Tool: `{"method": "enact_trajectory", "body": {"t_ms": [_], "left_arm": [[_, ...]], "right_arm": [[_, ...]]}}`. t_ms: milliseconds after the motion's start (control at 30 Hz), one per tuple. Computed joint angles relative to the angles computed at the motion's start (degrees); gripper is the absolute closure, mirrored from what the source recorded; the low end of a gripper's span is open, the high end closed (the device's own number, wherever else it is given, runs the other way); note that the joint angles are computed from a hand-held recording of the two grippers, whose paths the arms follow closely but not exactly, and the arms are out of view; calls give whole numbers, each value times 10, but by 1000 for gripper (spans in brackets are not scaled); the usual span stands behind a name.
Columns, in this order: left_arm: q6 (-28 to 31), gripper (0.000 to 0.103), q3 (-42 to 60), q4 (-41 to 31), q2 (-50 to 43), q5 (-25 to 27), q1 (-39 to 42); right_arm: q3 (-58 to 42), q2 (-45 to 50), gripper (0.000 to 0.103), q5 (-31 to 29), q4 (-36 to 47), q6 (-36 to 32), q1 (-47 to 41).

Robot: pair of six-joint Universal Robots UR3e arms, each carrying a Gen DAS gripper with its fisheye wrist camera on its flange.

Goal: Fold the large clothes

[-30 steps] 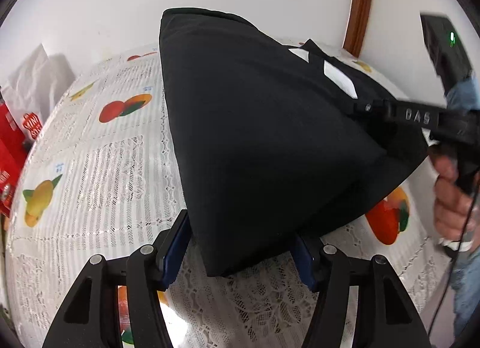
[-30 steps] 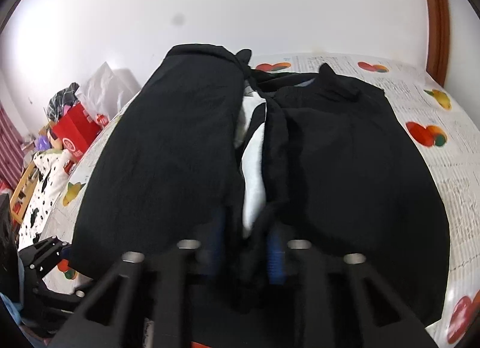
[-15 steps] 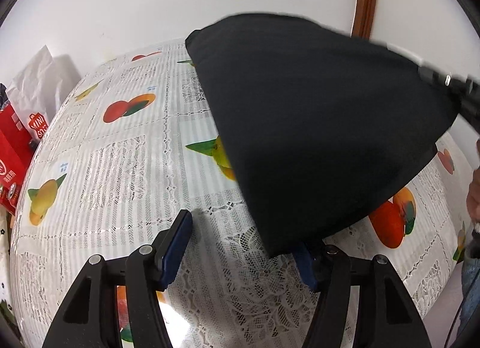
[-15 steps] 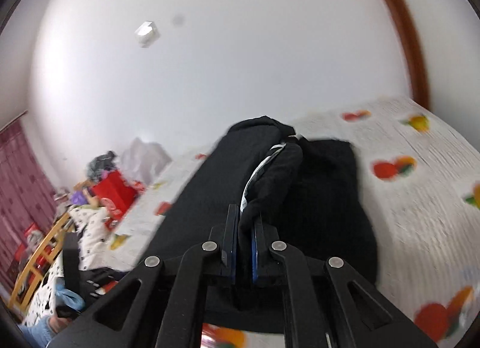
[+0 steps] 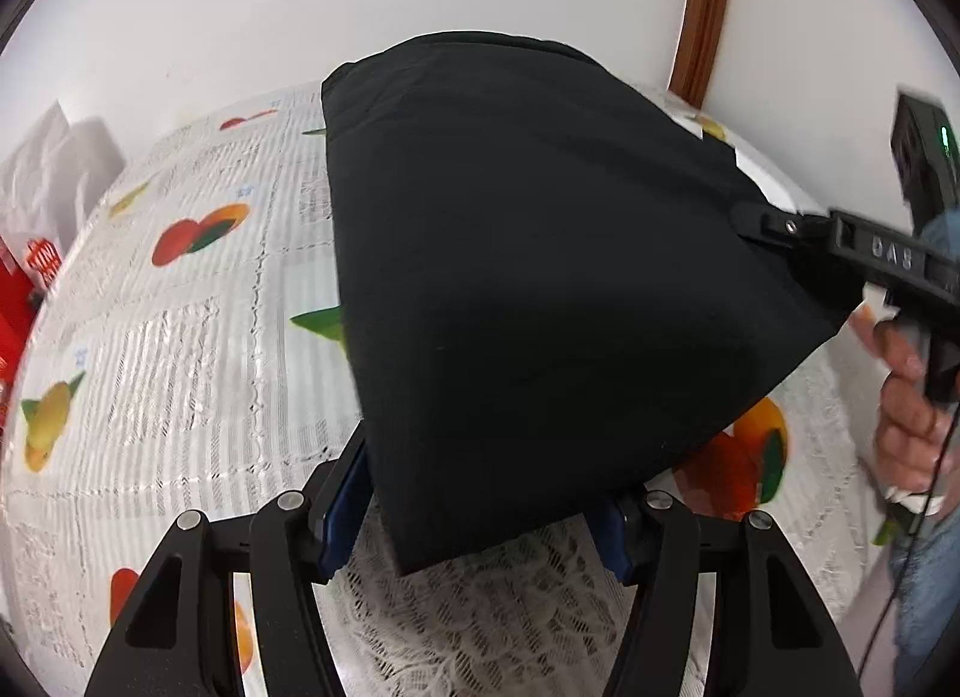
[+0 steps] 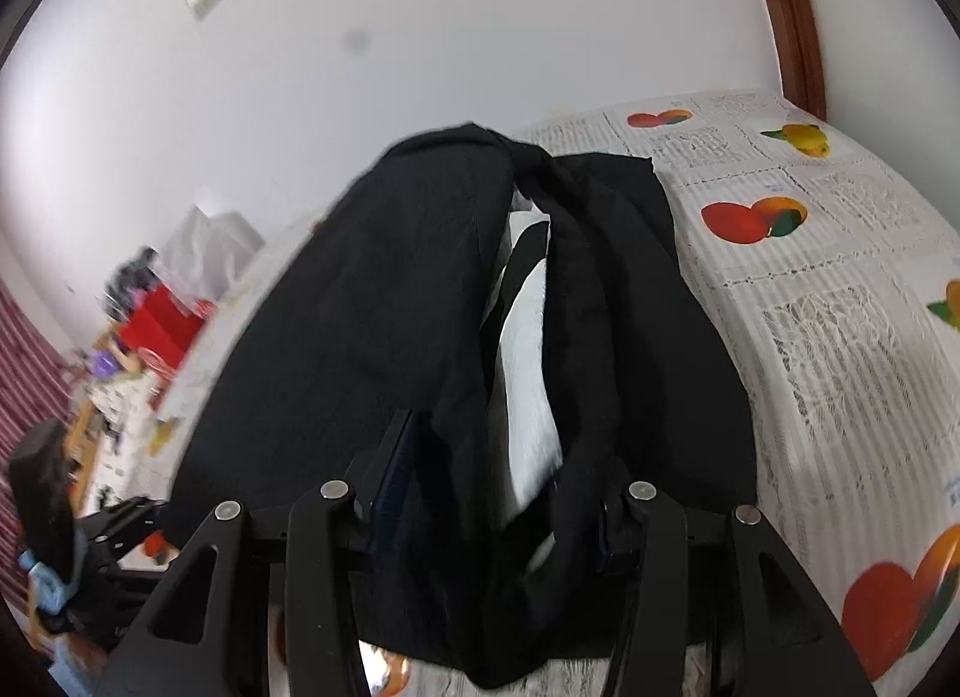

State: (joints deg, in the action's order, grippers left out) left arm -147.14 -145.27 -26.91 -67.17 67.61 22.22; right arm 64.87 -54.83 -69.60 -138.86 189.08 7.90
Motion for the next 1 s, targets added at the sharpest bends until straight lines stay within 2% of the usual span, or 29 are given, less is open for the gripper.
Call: {"method": "enact_trajectory", "body": {"t_ms": [67,100,200,300,333,367,433,567,733,867,933,1000], "left_arm": [[-18,40,-3,32,-13,19,-18],[-20,40,-4,28,-8,21,-20],[-23,40,2,12,-6,16,-14],[-21,40,0,21,-10,17,-15],[-22,40,0,22,-11,16,-14],[-19,40,0,19,-10,14,-11],[-17,40,-1,17,-8,11,-8],[-10,40,-8,25,-8,3,2],[3,40,-13,-7,21,-9,17],[48,42,-12,-88,72,-49,66],[77,43,-13,-146,109,-75,98],[125,44,-10,-237,160,-110,145]], "right_arm": [[-54,22,79,-35,40,-16,18],[-78,28,93,-45,56,-32,25],[-49,-1,96,-31,12,-61,22],[93,-78,96,69,-147,-25,-33],[138,-100,96,91,-192,-2,-54],[160,-110,96,86,-212,6,-60],[176,-118,96,56,-202,5,-65],[151,-91,94,13,-111,3,-65],[154,-111,76,-26,-66,-27,-60],[213,-184,70,-46,-57,-66,-74],[244,-221,70,-60,-53,-90,-84],[268,-254,70,-61,-31,-113,-96]]}}
